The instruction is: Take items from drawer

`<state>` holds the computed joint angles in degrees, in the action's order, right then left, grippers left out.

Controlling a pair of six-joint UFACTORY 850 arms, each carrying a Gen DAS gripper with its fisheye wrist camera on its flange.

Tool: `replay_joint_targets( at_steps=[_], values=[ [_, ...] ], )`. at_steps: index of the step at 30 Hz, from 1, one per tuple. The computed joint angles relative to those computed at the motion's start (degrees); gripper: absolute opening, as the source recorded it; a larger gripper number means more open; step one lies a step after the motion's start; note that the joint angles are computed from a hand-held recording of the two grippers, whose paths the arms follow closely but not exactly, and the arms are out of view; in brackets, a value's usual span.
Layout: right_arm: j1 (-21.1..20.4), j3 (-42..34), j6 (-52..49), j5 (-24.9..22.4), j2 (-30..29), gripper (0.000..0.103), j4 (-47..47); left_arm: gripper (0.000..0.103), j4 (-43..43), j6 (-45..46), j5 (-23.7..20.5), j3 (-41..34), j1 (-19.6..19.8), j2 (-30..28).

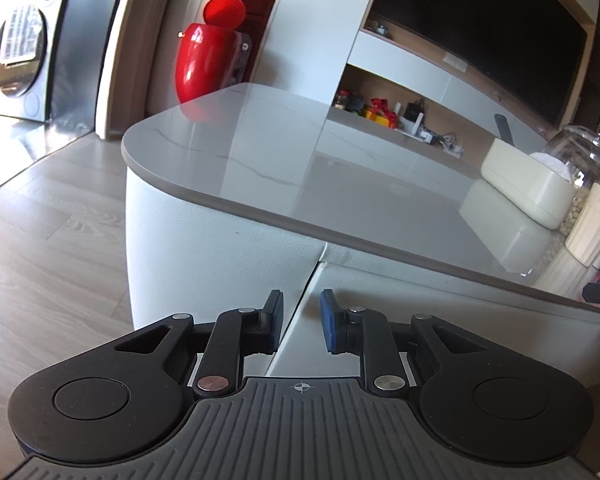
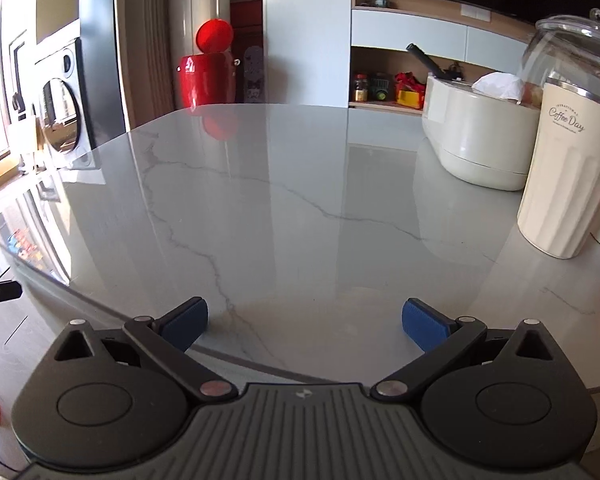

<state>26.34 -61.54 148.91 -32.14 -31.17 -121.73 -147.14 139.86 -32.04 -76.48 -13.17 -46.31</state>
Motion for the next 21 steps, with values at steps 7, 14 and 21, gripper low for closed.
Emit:
replay_joint_targets(
  at_steps=[7,14,21],
  values=[
    [5.4,15.45,3.16,-17.11,5.85,0.103,2.26,0.022,2.0,0.65,-0.7,-0.98,-0.11,-0.75],
    [2.97,13.22,-1.96,-13.88,1.57,0.103,3.6,0.019,1.04,4.69,-0.49,-1.35,-0.6,-0.57],
    [2.42,12.81,1.17,-12.86,1.63,0.103,-0.29,0.02,4.43,1.28,-1.0,-2.12,-0.22,-0.93]
  ],
)
